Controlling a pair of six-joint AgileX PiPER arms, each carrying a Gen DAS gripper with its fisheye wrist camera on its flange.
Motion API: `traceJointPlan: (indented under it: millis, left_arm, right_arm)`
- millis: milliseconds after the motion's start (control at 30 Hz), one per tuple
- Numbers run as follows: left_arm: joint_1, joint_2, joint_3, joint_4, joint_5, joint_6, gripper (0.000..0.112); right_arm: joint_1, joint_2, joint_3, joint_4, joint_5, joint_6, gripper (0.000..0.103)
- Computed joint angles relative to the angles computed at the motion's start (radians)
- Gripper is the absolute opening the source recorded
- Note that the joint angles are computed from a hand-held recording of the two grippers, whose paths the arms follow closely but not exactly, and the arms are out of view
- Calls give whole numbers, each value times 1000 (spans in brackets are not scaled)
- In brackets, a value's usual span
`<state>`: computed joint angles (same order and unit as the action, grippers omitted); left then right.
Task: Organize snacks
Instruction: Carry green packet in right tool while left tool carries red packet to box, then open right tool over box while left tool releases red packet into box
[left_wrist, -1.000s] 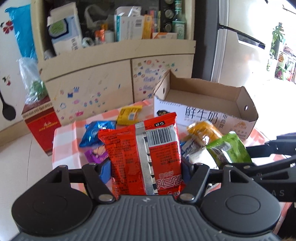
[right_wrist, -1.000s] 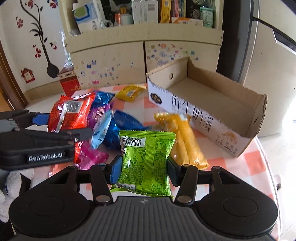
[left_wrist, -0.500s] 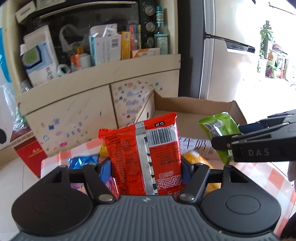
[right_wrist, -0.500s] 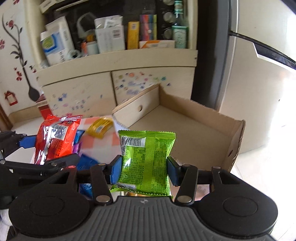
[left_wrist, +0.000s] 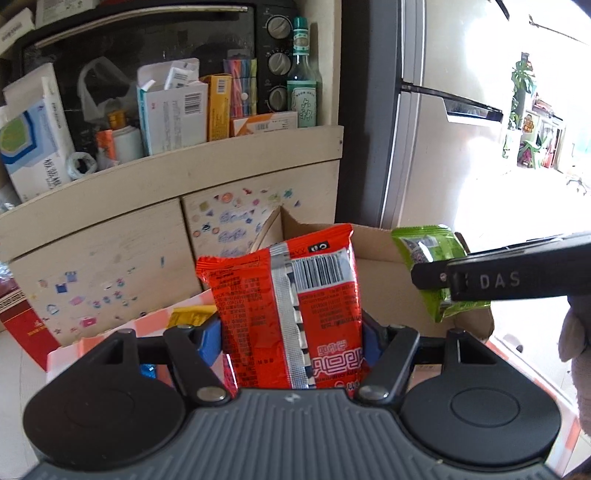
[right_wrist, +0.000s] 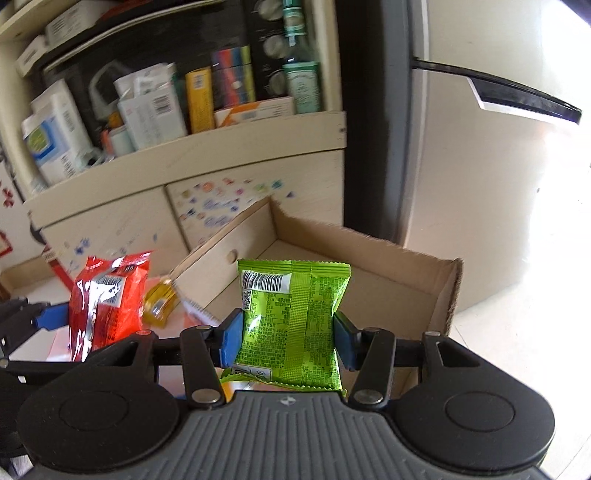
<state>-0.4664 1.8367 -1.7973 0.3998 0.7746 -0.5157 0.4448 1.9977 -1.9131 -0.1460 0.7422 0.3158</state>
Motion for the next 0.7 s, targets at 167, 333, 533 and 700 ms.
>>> traceJointPlan:
  millis: [167,333,533,700]
  left_arm:
    - [17,107,-145,-53,24,79,69]
    - [40,223,-298,-125,57,127,69]
    - [68,389,-541,-199,127,189,70]
    - [66,470,-653,-179,183,182,89]
  right_arm:
    - [-29,54,-92,13,48,22,58]
    - [-37,101,-175,6,94,50,58]
    - [-41,169,-279,-29,159,112,58]
    - [-42,191,-305,-48,169,128,76]
